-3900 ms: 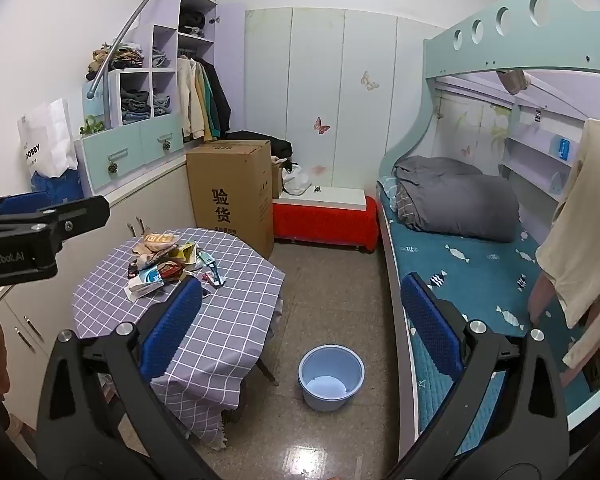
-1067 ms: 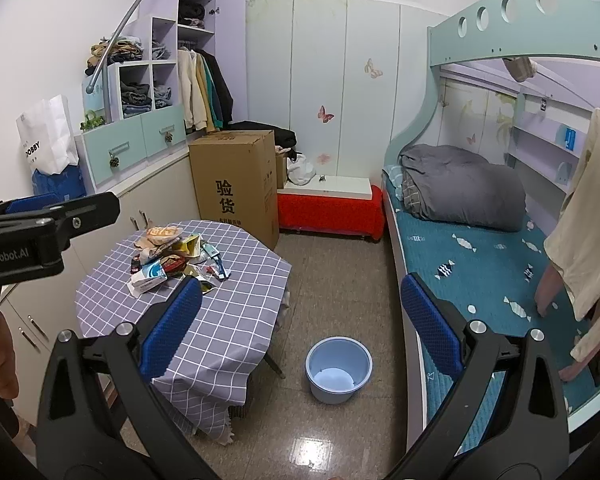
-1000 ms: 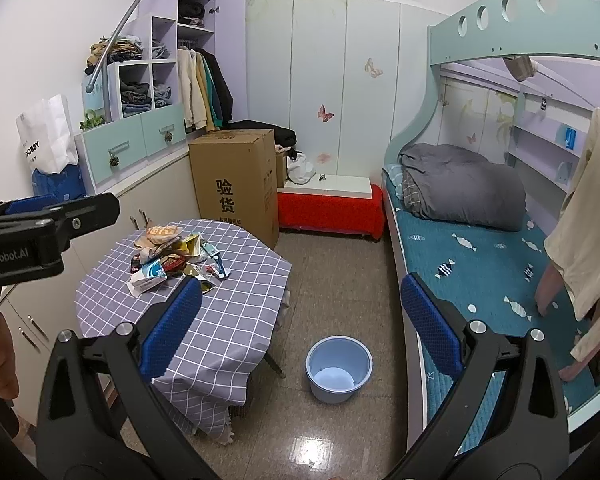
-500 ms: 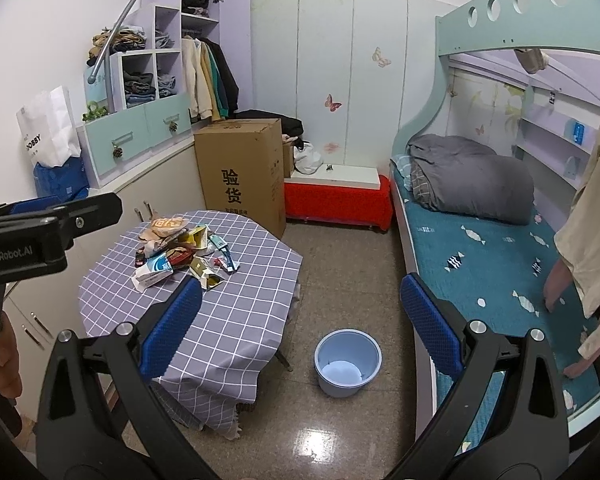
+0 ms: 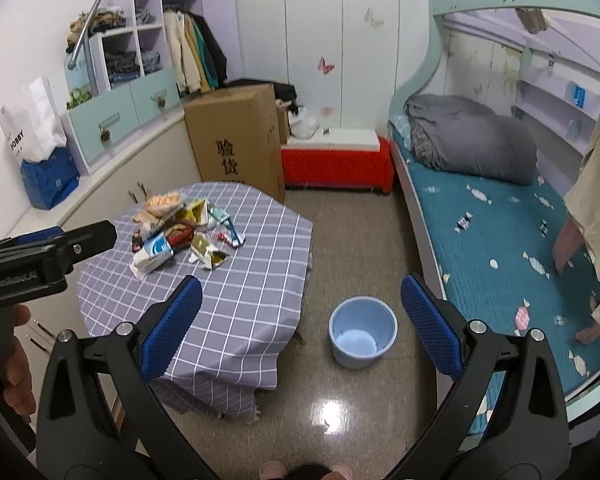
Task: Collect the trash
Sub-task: 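Grasp the gold-and-white box with the left tool while the right tool grasps the blue toothpaste tube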
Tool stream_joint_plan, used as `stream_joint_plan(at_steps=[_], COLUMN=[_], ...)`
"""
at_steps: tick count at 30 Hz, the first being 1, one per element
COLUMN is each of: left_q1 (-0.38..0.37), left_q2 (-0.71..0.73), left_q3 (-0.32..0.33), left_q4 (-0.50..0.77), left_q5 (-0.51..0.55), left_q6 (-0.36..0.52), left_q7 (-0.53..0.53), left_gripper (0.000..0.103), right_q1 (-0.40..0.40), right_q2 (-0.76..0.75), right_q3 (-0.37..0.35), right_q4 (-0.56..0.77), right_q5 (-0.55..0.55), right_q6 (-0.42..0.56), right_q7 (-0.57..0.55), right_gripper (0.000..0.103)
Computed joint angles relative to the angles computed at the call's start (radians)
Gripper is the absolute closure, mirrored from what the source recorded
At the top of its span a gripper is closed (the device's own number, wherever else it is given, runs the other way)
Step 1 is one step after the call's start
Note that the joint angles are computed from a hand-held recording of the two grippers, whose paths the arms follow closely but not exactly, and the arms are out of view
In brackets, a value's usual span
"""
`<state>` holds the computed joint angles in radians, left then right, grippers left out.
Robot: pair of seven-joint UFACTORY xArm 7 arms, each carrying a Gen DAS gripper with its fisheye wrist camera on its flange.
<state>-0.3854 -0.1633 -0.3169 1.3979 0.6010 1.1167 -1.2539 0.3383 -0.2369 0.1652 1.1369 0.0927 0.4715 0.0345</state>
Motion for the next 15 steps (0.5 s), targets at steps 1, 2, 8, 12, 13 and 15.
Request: stream_joint_plan(at_steps=[1,2,8,12,13,15], left_q1=[0.004,0.011,0.065,0.111,0.120,0.133], left_q2=[-0.009,-0.019,-0.024,0.029,0.057,0.122], left_q3=[0.017,0.033,0.087,0.132,0.140,0.159], left_q4=[-0.024,-0.053,-0.158,-0.176,-0.162,-0.117], left_q5=[-0.033,-0.066,-0.211,-0.301,-0.316,-0.345], left_q6=[-0.026,-0.057,-0.169,-0.239,-0.248,-0.247], left_q7=[0.003,0.005,0.020,0.032,0.033,0.036], left_gripper=[0.004,0.004,0.004,0.004,0.004,0.004], right_q1=[0.000,0.001,0.011,0.013,0.013,0.020], right_q2=[0.014,0.034,0.217,0.395,0.471,0.596], right_q3=[0.005,0.006,0.005,0.016,0.021,0.026], right_q4=[0.013,0.032,0.188,0.363,0.451,0.609], right_q5=[-0.007,-0.009,0.022,0.052,0.057,0.047], right_q6=[0.011,0.022,0.093,0.146,0.180,0.247], right_q7=[0.004,-0.001,-0.061,-0.138,-0.166,-0.195], right_gripper=[0.006,0.006,0.006,0.006,0.006,0.006])
